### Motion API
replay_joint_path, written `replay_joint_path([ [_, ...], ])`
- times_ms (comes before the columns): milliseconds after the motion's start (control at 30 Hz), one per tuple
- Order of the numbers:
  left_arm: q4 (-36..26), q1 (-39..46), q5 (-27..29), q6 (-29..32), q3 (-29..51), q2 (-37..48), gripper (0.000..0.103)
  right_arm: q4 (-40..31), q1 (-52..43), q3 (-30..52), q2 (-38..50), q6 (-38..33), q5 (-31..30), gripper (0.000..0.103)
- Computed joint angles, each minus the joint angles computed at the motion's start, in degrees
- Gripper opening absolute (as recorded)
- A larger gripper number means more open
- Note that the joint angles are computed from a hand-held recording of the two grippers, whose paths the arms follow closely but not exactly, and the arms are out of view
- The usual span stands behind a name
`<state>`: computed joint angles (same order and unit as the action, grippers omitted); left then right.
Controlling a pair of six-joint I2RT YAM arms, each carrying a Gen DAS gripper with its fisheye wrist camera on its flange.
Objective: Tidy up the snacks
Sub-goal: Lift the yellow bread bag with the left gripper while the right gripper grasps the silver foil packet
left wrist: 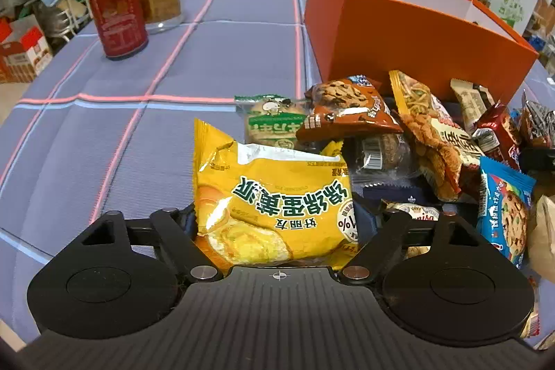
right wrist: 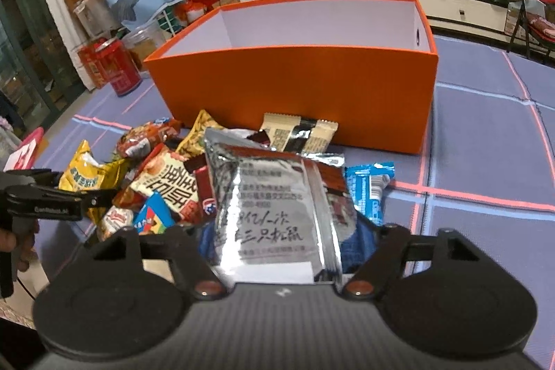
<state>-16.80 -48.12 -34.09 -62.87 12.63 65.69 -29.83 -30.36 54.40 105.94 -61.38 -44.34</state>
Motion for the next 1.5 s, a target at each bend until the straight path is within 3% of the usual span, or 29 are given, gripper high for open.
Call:
replay_joint_path([
  [133, -1.18, -0.37, -0.25, -0.61, 0.24, -0.84, 0.056, 0.41, -0.36, -0.37, -0.57, 0.50, -0.24, 0.063],
  [267, -4.18, -1.68, -1.29, -1.97, 0.96, -2.37, 0.043, 0.38, -0.72, -0.86, -1.57, -0.05, -1.03, 0.061],
  [533, -12.01, -4.89, -3.85, -6.64, 1.28, -9.74, 0.043, 3.28, -1.46, -4.77, -6.13, -1.96, -2.72, 0.060],
  [700, -20.67, -10.89, -8.02, -14.47, 3.51, -13.01, 0.043, 7.94, -3.76, -10.30, -13.28, -3.84, -6.79, 0.060],
  [867, -27.13, -16.96, -12.36, -22.08, 6.98, -10.75, 0.043, 15.07, -4.36, -15.12, -18.37, -1.78, -8.04, 0.060],
  [1133, -28.43, -17.24, -12.65, -24.28, 11.44, -2.71, 0.043, 17.12, -2.63, -16.87, -19.68, 0.46, -5.76, 0.060],
  [1500, -30.18, -16.44, -12.09, -25.49, 13.00, 0.26, 0.043, 16.73, -2.08, -17.96, -20.52, 0.28, -4.78, 0.060],
])
